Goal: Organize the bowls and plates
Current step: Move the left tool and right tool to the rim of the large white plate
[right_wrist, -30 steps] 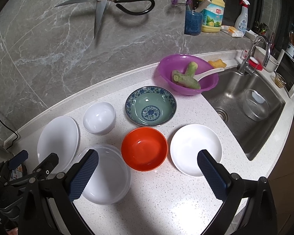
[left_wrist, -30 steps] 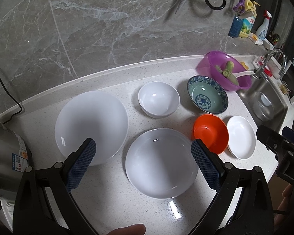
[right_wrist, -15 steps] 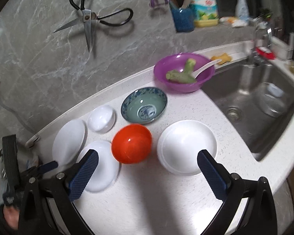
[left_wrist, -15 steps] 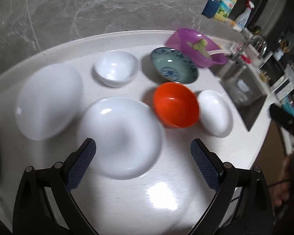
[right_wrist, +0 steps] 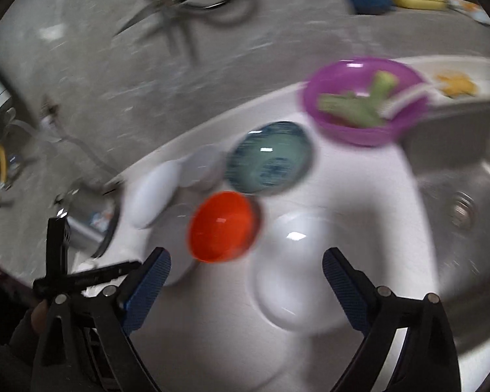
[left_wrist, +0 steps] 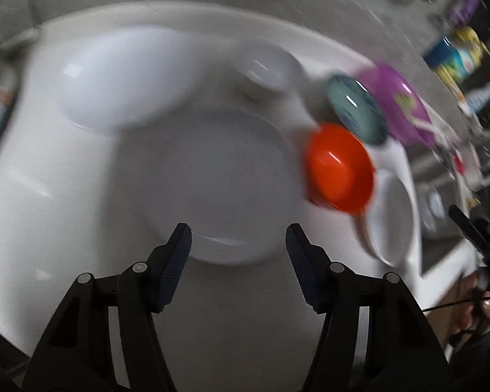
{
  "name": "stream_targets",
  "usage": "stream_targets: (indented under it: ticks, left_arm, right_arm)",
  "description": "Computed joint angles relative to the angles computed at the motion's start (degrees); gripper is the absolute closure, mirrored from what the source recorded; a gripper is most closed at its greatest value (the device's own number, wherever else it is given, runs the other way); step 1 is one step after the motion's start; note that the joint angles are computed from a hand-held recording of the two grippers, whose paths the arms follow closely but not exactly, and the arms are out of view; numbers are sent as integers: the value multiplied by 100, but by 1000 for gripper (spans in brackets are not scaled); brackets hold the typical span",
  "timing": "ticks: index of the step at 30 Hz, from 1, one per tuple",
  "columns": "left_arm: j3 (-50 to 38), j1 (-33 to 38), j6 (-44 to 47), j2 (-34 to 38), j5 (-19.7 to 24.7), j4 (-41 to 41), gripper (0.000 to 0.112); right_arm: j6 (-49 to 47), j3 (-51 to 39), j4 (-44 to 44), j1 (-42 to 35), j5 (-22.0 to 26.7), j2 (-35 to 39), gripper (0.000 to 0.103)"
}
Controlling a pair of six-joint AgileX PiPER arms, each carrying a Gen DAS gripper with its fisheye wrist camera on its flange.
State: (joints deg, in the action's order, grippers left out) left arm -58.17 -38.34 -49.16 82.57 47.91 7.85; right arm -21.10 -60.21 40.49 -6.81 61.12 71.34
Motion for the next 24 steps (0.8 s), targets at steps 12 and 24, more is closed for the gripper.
stream_targets:
  ticks: [12, 24]
  left_arm:
    - [-359, 3801, 4503, 381, -445, -1305, 55]
    - [-4304, 5182, 7377, 3679, 1289, -2517, 55]
  right_arm:
    - [925, -2820, 762, 3094, -1477, 2855, 12]
    - [4589, -4960, -978, 3999, -1624, 5395, 33]
